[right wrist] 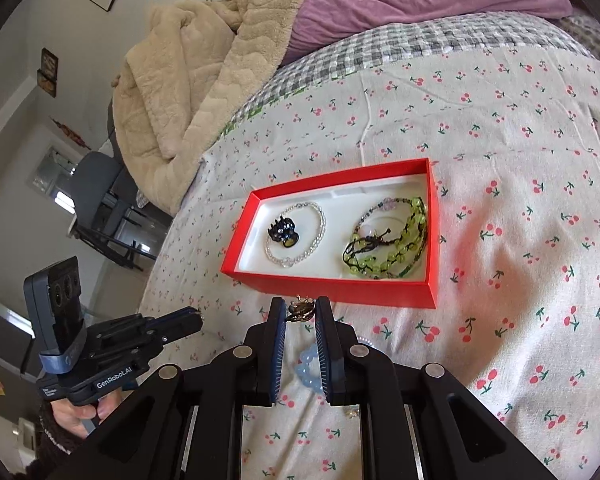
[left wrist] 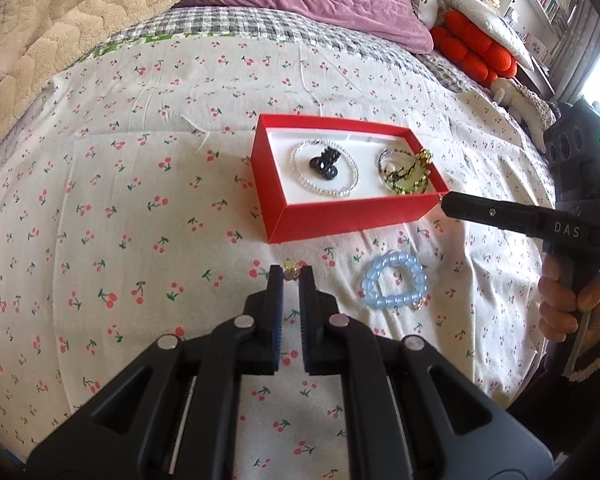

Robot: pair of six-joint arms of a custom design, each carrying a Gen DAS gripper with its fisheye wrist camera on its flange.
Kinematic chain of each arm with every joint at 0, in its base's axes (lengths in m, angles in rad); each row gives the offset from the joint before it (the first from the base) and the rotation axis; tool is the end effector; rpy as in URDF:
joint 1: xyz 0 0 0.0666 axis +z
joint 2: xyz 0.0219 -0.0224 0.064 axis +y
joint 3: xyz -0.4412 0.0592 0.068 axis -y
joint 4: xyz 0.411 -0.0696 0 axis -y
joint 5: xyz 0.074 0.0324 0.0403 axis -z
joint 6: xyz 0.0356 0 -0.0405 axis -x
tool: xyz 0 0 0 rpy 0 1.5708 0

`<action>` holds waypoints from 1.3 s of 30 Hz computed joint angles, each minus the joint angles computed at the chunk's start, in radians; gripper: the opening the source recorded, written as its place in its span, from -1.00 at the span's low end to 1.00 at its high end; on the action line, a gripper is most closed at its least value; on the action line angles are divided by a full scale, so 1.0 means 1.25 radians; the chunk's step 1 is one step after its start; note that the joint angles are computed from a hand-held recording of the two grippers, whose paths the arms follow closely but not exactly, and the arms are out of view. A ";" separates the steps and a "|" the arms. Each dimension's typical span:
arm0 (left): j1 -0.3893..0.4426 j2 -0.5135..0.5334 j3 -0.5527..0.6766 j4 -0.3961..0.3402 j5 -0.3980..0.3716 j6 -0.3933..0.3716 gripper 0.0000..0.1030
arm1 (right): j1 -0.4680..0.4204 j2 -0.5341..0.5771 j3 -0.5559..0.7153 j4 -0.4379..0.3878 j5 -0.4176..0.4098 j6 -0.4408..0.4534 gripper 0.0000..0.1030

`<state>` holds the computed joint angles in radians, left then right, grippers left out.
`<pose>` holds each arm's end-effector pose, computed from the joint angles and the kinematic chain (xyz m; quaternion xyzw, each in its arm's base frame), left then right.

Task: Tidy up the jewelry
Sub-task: 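Carry the gold earring and gold charm into the red box and open both tools, then move the left tool back toward the light blue bead bracelet on the sheet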

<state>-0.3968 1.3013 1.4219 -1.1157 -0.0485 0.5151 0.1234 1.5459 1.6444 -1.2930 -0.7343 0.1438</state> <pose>0.4040 -0.1678 0.5314 -0.0635 0.9565 -0.1041 0.2650 0.5177 0.0879 0.5203 -0.1887 0.8998 0.3508 0.1782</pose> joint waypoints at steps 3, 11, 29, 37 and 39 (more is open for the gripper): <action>0.007 0.017 0.023 0.016 0.015 0.000 -0.83 | -0.001 0.014 0.023 0.002 -0.003 -0.017 -0.70; 0.019 0.078 0.083 0.059 0.095 0.010 -0.83 | 0.001 0.049 0.062 0.006 -0.015 -0.075 -0.70; 0.001 0.156 0.141 0.079 0.072 0.033 -0.55 | -0.024 0.068 0.087 0.024 -0.007 -0.121 0.22; -0.007 0.118 0.123 0.059 0.024 0.037 0.07 | -0.036 0.033 0.071 0.018 0.027 -0.070 0.30; -0.012 0.106 0.115 0.053 0.006 0.040 0.20 | -0.037 0.018 0.056 0.017 0.043 -0.049 0.39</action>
<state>-0.4114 1.4339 1.5662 -1.0488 -0.0407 0.5645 0.0766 1.5684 1.7149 -1.2716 -0.6803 0.0822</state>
